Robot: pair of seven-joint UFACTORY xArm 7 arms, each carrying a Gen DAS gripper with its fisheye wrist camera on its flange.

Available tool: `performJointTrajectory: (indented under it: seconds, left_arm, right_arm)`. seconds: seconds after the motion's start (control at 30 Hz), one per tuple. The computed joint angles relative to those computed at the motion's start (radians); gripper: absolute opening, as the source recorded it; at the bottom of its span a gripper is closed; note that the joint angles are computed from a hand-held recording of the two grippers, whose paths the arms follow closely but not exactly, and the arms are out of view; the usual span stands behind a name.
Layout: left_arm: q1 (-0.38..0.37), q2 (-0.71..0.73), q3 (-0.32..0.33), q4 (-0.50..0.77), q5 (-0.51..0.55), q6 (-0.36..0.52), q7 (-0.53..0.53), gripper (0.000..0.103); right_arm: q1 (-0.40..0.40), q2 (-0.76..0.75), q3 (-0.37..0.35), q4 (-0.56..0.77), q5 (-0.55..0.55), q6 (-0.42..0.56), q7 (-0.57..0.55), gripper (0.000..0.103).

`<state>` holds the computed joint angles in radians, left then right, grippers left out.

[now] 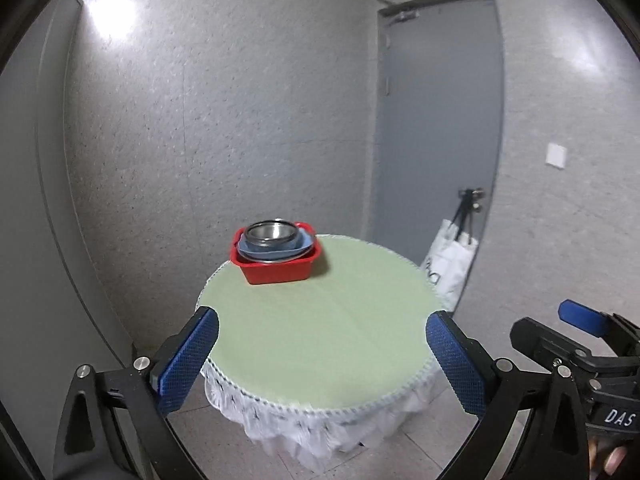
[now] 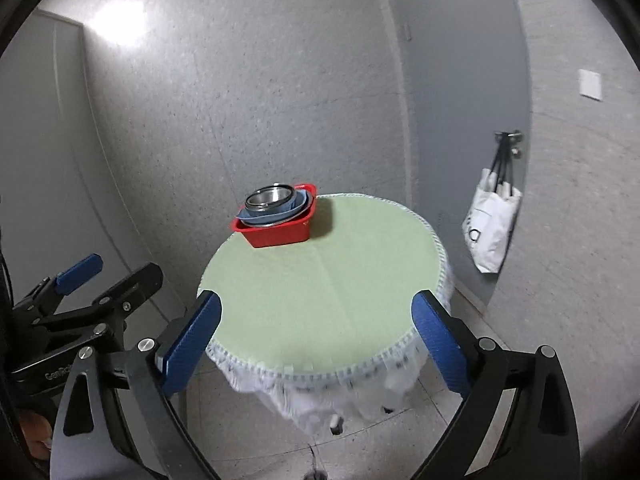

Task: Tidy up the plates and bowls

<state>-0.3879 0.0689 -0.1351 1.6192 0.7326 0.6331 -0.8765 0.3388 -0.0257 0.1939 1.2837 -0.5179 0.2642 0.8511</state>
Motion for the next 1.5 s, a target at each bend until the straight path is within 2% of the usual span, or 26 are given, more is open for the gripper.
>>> performJointTrajectory:
  seconds: [0.1, 0.2, 0.27, 0.33, 0.4, 0.57, 0.67, 0.77, 0.9, 1.03, 1.27, 1.5]
  left_arm:
    - [-0.007, -0.158, -0.037, -0.149, 0.019, 0.001, -0.036, 0.102]
    - [0.010, -0.295, -0.075, -0.271, -0.015, -0.003, -0.021, 0.102]
    - [0.015, -0.416, -0.097, -0.374, -0.034, -0.013, -0.023, 0.102]
    - [0.001, -0.526, -0.093, -0.461, -0.087, -0.027, 0.022, 0.102]
    - [-0.017, -0.657, -0.099, -0.552, -0.132, -0.003, 0.064, 0.102]
    - [-0.079, -0.974, -0.107, -0.723, -0.244, 0.111, 0.181, 0.102]
    - [-0.124, -1.150, -0.130, -0.770, -0.324, 0.227, 0.237, 0.102]
    - [-0.159, -1.288, -0.164, -0.747, -0.401, 0.379, 0.302, 0.102]
    - [-0.151, -1.399, -0.205, -0.674, -0.478, 0.513, 0.361, 0.102]
    - [-0.127, -1.478, -0.223, -0.609, -0.549, 0.610, 0.405, 0.102]
    - [-0.059, -1.565, -0.228, -0.526, -0.666, 0.717, 0.459, 0.102]
    - [0.036, -1.608, -0.220, -0.454, -0.771, 0.784, 0.494, 0.102]
  right_arm:
    - [-0.037, -0.167, 0.052, -0.132, -0.140, 0.034, 0.149, 0.103]
    - [-0.077, -0.331, 0.134, -0.236, -0.168, 0.100, 0.229, 0.103]
    - [-0.087, -0.434, 0.172, -0.299, -0.144, 0.137, 0.247, 0.103]
    - [-0.096, -0.540, 0.229, -0.346, -0.113, 0.200, 0.273, 0.103]
    - [-0.094, -0.628, 0.280, -0.375, -0.069, 0.265, 0.289, 0.103]
    - [-0.082, -0.791, 0.413, -0.383, 0.061, 0.449, 0.328, 0.103]
    - [-0.090, -0.878, 0.515, -0.334, 0.139, 0.604, 0.357, 0.103]
    - [-0.104, -0.937, 0.578, -0.272, 0.205, 0.727, 0.353, 0.103]
    - [-0.146, -1.011, 0.642, -0.157, 0.272, 0.893, 0.331, 0.103]
    - [-0.184, -1.078, 0.665, -0.073, 0.317, 0.995, 0.290, 0.103]
    - [-0.225, -1.181, 0.655, 0.001, 0.388, 1.102, 0.199, 0.103]
    - [-0.218, -1.287, 0.590, -0.011, 0.454, 1.153, 0.091, 0.103]
